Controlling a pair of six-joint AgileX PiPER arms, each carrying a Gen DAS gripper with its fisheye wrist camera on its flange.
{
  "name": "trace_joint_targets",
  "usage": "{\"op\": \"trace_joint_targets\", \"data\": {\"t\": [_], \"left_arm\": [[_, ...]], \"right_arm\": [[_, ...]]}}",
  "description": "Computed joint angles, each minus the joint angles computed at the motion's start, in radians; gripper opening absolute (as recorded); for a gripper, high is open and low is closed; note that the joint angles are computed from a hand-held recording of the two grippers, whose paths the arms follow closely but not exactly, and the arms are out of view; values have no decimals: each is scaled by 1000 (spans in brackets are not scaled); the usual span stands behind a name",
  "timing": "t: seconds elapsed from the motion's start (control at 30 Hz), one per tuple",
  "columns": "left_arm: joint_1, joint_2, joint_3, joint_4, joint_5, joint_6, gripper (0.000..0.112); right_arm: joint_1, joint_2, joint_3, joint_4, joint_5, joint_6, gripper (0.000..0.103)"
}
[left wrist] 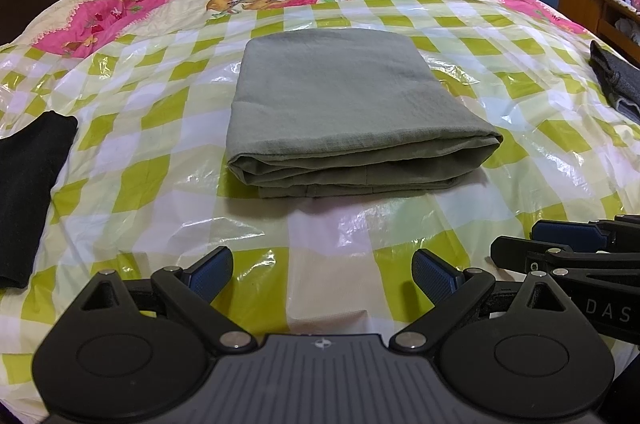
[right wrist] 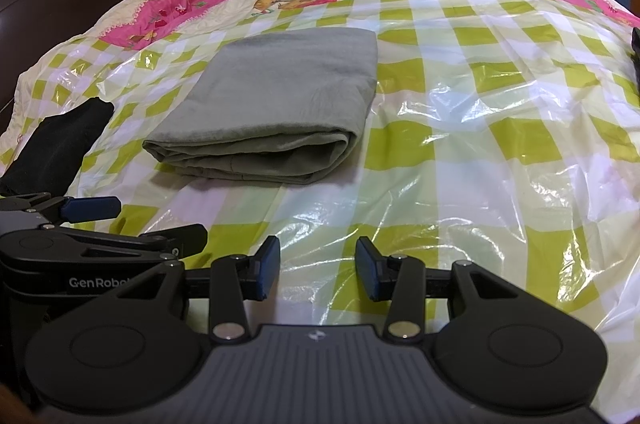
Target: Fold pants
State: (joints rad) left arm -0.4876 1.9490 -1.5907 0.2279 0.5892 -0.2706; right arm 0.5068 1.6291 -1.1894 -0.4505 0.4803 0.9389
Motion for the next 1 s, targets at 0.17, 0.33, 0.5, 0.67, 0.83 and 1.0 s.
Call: {"op": "trace_joint_targets", "data": {"t": [0.17, 0.33, 0.5, 0.67, 0.83, 1.0], "left_arm": [[3, 3, -6, -10, 7, 10, 103], [7, 3, -5, -17, 7, 16, 103], [9, 6, -10, -25, 12, 24, 103], [10, 7, -13, -27, 15, 26, 103], [10, 9, -14, -26, 12, 26, 103], [8, 7, -14, -23, 11, 23, 103]], "right_arm": [[3, 3, 1, -4, 2, 11, 43], [4, 4, 0, -5, 3, 10, 43], [4, 6, -2, -4, 2, 5, 43], [4, 6, 0, -2, 0, 4, 43], [3, 6, 3, 1, -5, 0, 43], [0, 6, 2, 11, -7, -11, 43]]}}
